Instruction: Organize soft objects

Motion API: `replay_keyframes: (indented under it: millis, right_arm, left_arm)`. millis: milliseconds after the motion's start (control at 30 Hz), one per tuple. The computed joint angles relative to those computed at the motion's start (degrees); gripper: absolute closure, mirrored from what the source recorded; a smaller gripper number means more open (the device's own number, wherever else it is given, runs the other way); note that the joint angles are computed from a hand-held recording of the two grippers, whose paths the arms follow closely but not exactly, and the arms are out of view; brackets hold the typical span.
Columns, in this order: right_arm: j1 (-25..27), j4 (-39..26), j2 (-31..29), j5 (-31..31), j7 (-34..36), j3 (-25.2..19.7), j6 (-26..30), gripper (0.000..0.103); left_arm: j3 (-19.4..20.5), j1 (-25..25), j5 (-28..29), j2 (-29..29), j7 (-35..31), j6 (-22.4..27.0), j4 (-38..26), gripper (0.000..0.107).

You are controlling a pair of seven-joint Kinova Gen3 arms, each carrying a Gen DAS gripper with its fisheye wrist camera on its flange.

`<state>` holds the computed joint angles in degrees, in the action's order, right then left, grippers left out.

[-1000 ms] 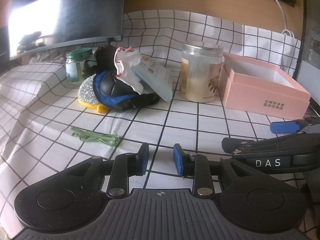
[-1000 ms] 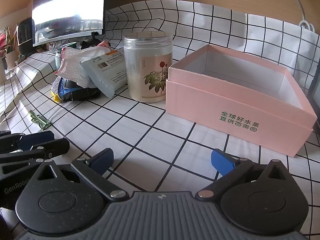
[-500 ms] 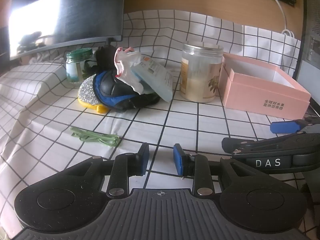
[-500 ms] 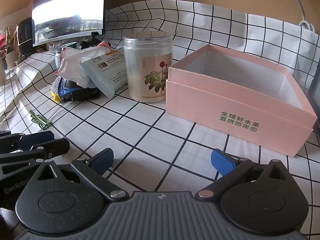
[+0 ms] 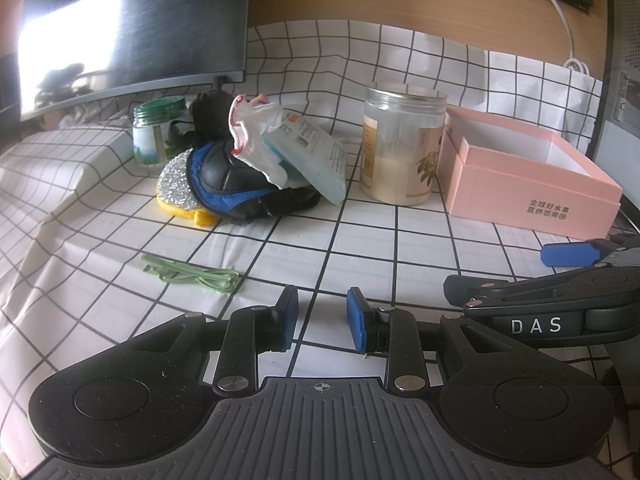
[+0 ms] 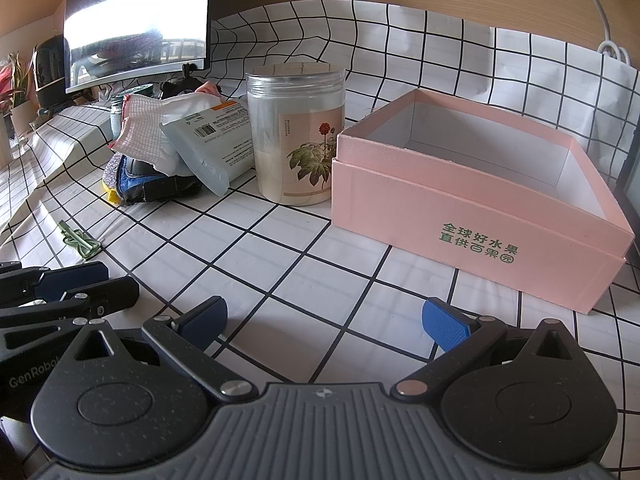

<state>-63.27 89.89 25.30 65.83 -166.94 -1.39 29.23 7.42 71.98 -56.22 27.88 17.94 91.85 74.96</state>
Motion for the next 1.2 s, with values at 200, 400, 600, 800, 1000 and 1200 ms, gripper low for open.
replay_keyframes:
  millis: [200, 400, 600, 800, 1000, 1200]
  right_arm:
    - [0.0, 0.0, 0.0, 0.0, 0.0, 0.0, 0.0, 0.0]
    - [0.0, 0.0, 0.0, 0.1, -0.1, 0.0, 0.0, 0.0]
    - [0.0, 0.0, 0.0, 0.1, -0.2, 0.0, 0.0, 0.0]
    - [0.0, 0.0, 0.0, 0.2, -0.2, -0.1, 0.0, 0.0]
    - [0.0, 0.0, 0.0, 0.2, -0.2, -0.1, 0.0, 0.0]
    - [0.0, 0.0, 0.0, 0.2, -0.2, -0.1, 0.1, 0.0]
  left_arm:
    - [0.0, 0.0, 0.0, 0.0, -0.1, 0.0, 0.0, 0.077]
    - [0.0, 0.0, 0.0, 0.0, -0.1, 0.0, -0.1, 0.077]
    - [-0.1, 0.0, 0.0, 0.0, -0.1, 0.0, 0.0, 0.077]
    - [-0.1, 0.0, 0.0, 0.0, -0.1, 0.1, 0.0, 0.077]
    - [-0.1, 0.0, 0.0, 0.0, -0.1, 0.1, 0.0, 0.077]
    - [0.1, 0.0, 0.0, -0.4, 0.3, -0.1, 0.6, 0.077]
